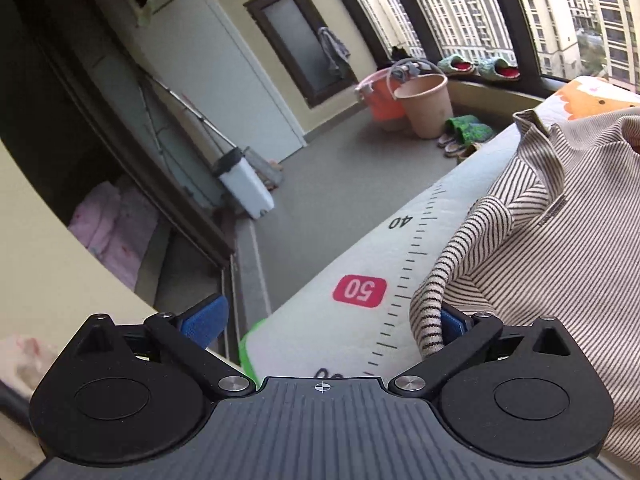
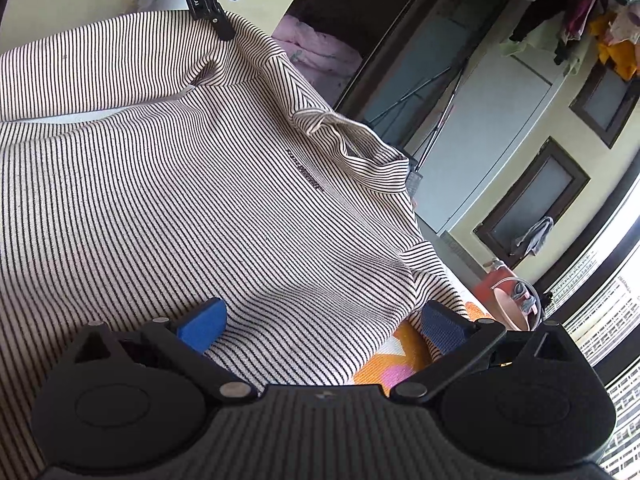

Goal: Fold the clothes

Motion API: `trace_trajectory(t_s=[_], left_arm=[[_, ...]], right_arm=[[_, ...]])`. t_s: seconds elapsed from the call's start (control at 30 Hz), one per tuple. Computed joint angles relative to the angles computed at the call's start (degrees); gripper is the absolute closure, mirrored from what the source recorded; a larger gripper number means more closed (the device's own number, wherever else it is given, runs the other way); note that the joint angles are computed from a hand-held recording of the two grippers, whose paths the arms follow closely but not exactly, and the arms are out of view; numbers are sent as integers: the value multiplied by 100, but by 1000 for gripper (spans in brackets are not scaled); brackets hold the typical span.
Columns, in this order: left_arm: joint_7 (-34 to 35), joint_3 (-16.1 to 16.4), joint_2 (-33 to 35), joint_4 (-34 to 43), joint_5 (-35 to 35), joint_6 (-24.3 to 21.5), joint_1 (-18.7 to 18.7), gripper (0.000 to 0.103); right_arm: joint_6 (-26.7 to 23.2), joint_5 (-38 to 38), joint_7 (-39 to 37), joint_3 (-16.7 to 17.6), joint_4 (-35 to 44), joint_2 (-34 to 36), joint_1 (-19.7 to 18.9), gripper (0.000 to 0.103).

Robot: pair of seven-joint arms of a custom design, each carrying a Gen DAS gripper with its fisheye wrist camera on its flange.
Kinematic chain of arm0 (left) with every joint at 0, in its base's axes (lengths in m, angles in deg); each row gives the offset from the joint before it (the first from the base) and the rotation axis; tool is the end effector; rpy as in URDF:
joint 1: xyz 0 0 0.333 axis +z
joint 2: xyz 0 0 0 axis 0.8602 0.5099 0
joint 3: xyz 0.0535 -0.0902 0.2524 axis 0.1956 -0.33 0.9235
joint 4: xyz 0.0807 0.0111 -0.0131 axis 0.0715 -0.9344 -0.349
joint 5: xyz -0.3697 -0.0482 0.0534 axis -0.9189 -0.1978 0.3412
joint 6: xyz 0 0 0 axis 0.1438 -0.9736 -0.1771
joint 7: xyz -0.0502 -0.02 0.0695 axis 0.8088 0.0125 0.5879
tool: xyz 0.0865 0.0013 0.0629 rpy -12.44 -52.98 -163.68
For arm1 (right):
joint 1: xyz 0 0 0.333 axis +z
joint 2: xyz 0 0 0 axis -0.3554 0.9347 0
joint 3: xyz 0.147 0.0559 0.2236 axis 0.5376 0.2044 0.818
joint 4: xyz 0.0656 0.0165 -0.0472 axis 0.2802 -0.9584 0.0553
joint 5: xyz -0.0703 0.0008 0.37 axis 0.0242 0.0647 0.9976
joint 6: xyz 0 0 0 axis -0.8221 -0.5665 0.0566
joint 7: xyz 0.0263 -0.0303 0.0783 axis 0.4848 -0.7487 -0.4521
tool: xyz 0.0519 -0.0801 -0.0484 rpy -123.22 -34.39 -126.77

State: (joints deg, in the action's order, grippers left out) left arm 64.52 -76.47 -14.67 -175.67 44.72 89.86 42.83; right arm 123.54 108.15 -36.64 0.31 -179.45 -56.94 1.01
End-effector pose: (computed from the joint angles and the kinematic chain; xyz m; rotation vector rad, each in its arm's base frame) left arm 0.5564 -0.2959 0.5503 -1.0094 1.9164 -0.4937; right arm 0.4481 0.0722 0.4773 -2.2022 0.7953 -1.0709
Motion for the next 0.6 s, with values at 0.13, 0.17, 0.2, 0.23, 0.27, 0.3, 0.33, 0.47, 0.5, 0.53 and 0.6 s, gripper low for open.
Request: trace_trajectory(t_s=[0.13,0.17,0.2,0.23,0.27,0.3,0.33,0.47,0.5,0.53,0.6], left_arm=[[-1068,80,24,100,1053,-114,-141,0],[-1148,80,63,149,1233,-87,-163,0],[-1079,73,86,171,1223,61,-143,0],[-759,45,82,137,866,488,-37,0],[-385,-2,103,155,410,656,33,0],[-16,-109,135,207,-46,691,124,0],[55,-44,205,346,-101,407,14,0],[-41,59,323,624,-40,-426,-169,0],[-125,72,274,566,-143,-434,-142,0],[-238,78,201,472,-314,-377,-87,0],[-562,80,133,381,-840,-293,57,0]], right_arm=[[86,65,-145,-317,-62,-44,282,0],[77,77,-184,-388,-88,-74,315,0],[104,92,-199,-407,-108,-81,329,0],[146,102,-197,-399,-124,-79,331,0],[211,110,-202,-417,-154,-87,364,0],[273,108,-200,-440,-188,-104,399,0],[332,93,-199,-488,-218,-115,455,0],[492,-29,-95,-657,-284,-120,649,0],[522,-66,-53,-690,-295,-118,687,0],[529,-94,16,-642,-290,-106,661,0],[503,-157,130,-557,-281,-99,580,0]])
